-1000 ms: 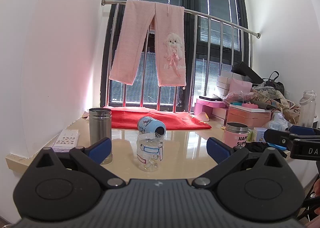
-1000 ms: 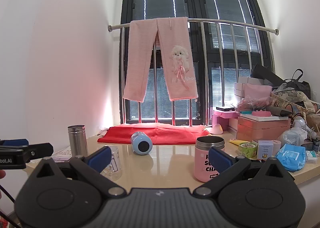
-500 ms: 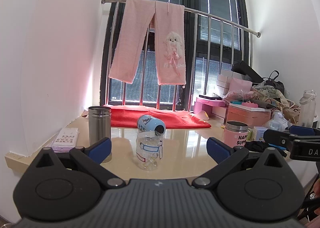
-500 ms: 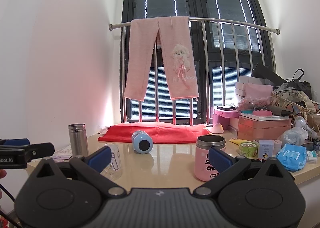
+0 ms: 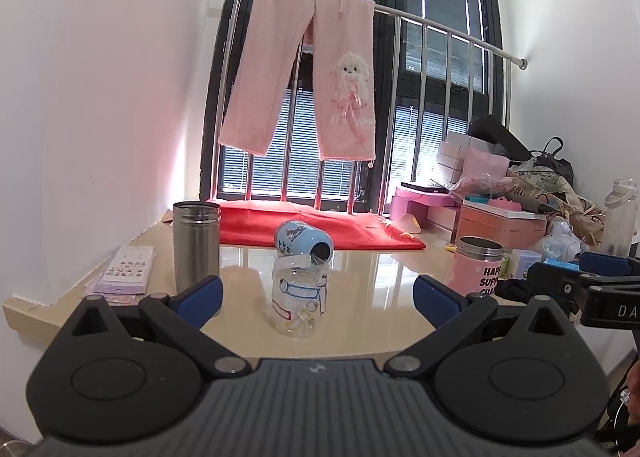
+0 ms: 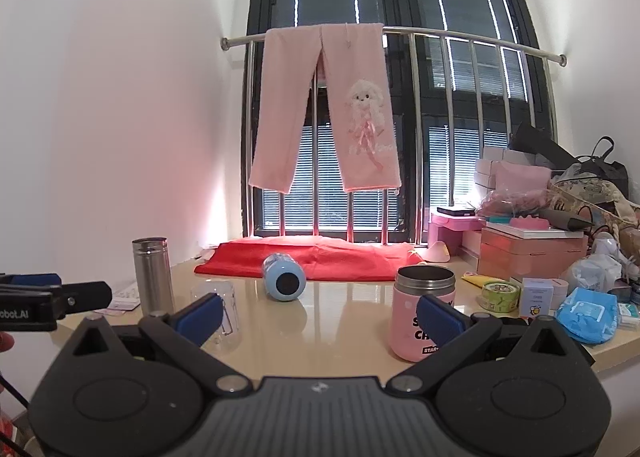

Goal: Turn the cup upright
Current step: 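Move the left tool down toward the blue cartoon cup lying sideways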

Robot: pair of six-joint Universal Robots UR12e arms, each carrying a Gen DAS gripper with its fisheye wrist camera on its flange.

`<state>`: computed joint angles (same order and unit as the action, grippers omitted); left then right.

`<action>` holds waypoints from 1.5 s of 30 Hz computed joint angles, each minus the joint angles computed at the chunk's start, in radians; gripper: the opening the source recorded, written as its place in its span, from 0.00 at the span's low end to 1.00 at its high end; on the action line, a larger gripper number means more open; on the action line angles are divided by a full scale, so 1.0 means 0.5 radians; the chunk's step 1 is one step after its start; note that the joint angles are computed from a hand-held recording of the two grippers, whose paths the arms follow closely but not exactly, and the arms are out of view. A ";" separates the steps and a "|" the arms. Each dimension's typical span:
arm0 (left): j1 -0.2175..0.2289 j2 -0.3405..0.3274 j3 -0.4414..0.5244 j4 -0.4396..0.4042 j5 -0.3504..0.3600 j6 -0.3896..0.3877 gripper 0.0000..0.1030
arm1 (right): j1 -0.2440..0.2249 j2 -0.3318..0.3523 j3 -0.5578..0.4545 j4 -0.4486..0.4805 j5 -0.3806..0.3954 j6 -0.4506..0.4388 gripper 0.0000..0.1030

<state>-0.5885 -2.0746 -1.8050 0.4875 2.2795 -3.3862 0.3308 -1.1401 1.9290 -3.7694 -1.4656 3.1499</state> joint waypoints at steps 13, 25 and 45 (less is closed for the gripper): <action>0.144 -0.023 0.143 -0.206 -0.208 -0.005 1.00 | -0.010 0.107 -0.263 0.330 0.092 -0.083 1.00; 0.268 -0.076 0.437 -0.641 -0.350 0.046 1.00 | -0.038 0.234 -0.616 0.738 0.195 -0.209 1.00; 0.449 -0.446 1.539 -2.177 -0.578 -0.291 1.00 | -0.174 0.576 -1.534 1.863 0.513 -0.430 1.00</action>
<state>-0.3638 -2.2975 -1.0353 -0.6007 1.9906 -3.5319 0.2440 -0.8523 1.1620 -2.8379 -1.2091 2.9351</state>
